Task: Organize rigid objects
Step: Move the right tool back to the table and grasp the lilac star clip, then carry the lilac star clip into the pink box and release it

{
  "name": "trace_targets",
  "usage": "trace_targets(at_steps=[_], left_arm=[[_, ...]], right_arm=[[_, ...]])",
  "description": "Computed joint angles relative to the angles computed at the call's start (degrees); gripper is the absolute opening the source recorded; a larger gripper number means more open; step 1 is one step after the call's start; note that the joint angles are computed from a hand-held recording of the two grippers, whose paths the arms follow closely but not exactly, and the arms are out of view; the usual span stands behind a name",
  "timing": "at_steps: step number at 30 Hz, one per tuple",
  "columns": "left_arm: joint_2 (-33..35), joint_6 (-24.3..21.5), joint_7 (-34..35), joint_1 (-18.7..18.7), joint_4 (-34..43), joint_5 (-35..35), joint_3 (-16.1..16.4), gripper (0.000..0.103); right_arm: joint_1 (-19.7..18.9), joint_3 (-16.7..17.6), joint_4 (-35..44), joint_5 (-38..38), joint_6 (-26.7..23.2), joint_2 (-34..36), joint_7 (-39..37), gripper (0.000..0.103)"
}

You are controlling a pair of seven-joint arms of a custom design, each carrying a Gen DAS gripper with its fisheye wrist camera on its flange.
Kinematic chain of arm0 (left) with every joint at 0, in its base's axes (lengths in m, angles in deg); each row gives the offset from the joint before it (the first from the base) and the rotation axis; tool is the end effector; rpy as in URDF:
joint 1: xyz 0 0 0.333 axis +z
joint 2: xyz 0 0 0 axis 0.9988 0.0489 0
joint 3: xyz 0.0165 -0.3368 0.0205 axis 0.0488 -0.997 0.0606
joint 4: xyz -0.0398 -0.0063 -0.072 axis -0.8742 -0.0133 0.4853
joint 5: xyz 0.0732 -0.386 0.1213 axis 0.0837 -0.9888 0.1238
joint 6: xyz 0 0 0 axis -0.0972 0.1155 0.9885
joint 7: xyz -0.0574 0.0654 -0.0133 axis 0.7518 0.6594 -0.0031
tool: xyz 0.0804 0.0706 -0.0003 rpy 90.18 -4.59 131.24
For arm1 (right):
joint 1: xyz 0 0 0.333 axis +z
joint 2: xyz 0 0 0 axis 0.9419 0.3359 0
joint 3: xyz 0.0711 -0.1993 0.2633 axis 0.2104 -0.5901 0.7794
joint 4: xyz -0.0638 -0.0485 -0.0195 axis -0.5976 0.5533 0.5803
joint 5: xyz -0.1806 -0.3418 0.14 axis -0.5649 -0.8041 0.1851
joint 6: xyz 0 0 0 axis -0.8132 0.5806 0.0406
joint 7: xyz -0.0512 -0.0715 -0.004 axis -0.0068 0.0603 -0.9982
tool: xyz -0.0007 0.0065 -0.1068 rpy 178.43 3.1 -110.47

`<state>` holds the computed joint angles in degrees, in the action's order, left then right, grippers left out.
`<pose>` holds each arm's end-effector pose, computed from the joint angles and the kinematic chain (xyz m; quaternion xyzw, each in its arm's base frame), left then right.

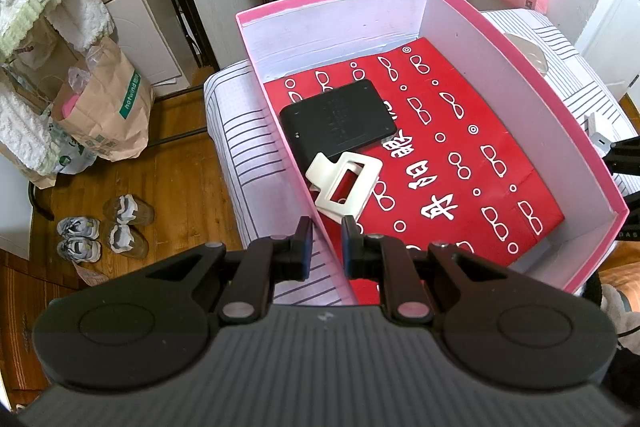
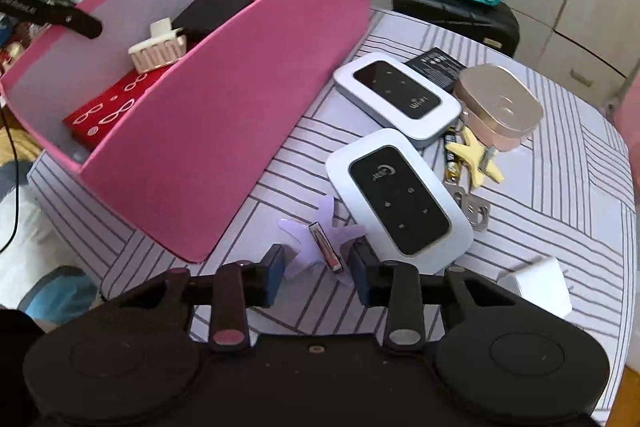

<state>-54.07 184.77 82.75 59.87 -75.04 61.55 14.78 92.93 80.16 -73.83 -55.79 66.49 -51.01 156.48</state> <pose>0.6245 -0.4795 0.5164 -0.3609 0.8994 -0.2254 0.0996 0.4207 0.3007 0.4695 -0.6802 0.6921 -0.1684 0.1729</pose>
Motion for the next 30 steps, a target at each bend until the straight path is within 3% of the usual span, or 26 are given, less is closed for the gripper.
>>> trace_targets(at_steps=[5,8,9,10,11,17,25,26,28,30], left_arm=[[-0.30,0.04,0.23,-0.01,-0.34,0.21,0.04,0.014],[-0.33,0.08,0.17,0.03,-0.41,0.03,-0.06,0.014],[-0.33,0.07,0.14,-0.02,-0.40,0.16,0.02,0.014],[-0.43,0.15,0.10,-0.03,-0.54,0.19,0.03,0.014],[-0.45,0.18,0.17,0.04,-0.56,0.15,0.00,0.014],[-0.51,0.13,0.22,0.14,-0.56,-0.11,-0.12,0.014],[-0.60,0.16,0.82,0.60,-0.53,-0.93,-0.39,0.014],[-0.60,0.18,0.92,0.61,-0.52,-0.97,-0.40,0.014],[-0.61,0.28,1.00,0.62,-0.57,-0.97,-0.34,0.014],[-0.61,0.29,1.09,0.62,-0.58,-1.01,-0.35,0.014]], right_arm=[[-0.16,-0.30,-2.00,1.42,2.89,-2.75,0.26,0.040],[-0.63,0.41,-1.75,1.06,1.86,-3.69,0.23,0.040],[-0.68,0.48,-1.38,1.11,1.36,-3.81,-0.17,0.035],[-0.65,0.43,-1.10,1.40,0.97,-3.97,-0.66,0.024],[-0.62,0.21,-0.86,1.96,0.76,-4.03,-1.28,0.004],[-0.74,-0.32,1.18,3.30,-0.89,-3.61,-6.40,0.005],[-0.87,-0.41,-0.44,6.16,-0.85,-5.07,-5.52,0.010],[-1.02,-0.30,-0.73,6.59,-1.12,-5.31,-4.73,0.012],[-1.11,-0.25,-1.53,7.55,-1.11,-5.81,-3.55,0.030],[-1.24,-0.33,-2.36,8.69,-1.11,-6.17,-2.17,0.035]])
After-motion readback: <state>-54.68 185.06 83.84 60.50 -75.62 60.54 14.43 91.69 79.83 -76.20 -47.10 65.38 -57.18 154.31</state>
